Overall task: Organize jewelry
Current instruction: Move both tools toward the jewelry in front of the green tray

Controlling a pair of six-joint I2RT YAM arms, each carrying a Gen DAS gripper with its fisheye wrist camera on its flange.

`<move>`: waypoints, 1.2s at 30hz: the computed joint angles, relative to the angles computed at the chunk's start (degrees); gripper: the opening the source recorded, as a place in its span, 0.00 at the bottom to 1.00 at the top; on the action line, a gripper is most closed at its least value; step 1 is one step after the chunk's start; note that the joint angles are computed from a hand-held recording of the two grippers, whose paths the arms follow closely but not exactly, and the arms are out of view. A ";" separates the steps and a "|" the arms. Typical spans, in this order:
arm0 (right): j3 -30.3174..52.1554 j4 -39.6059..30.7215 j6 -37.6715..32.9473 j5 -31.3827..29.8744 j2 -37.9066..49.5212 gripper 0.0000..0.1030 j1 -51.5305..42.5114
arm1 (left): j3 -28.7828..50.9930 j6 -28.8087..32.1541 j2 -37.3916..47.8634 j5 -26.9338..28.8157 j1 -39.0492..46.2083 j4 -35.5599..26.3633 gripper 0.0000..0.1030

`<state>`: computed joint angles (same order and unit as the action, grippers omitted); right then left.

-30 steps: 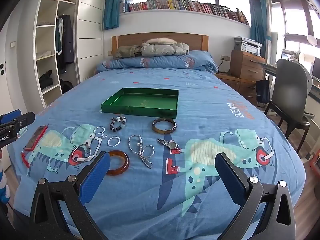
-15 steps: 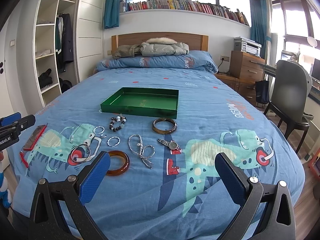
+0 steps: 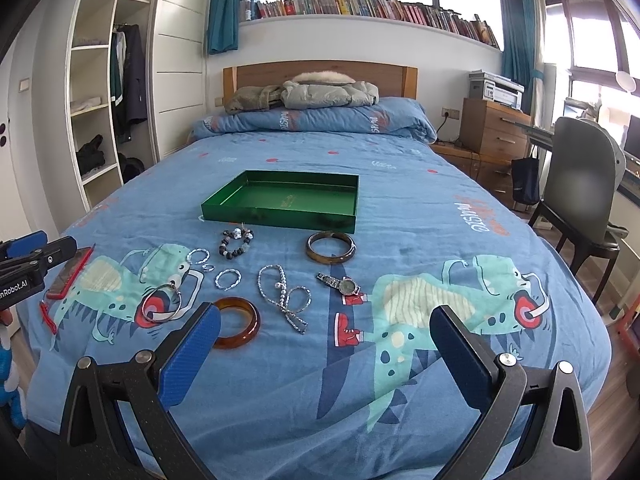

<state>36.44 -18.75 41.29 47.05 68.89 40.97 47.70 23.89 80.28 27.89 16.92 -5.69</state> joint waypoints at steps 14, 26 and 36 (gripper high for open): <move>0.23 1.59 -1.73 -1.27 1.03 1.00 -0.52 | 1.25 0.29 3.00 -1.31 -0.28 0.27 0.66; 0.41 4.52 -3.68 -3.66 3.37 1.00 -2.15 | 1.49 0.39 5.55 -3.54 -1.64 2.51 0.66; 1.73 7.95 -6.40 -6.44 7.52 0.99 -4.07 | 2.73 1.40 8.28 -4.74 -2.38 3.81 0.66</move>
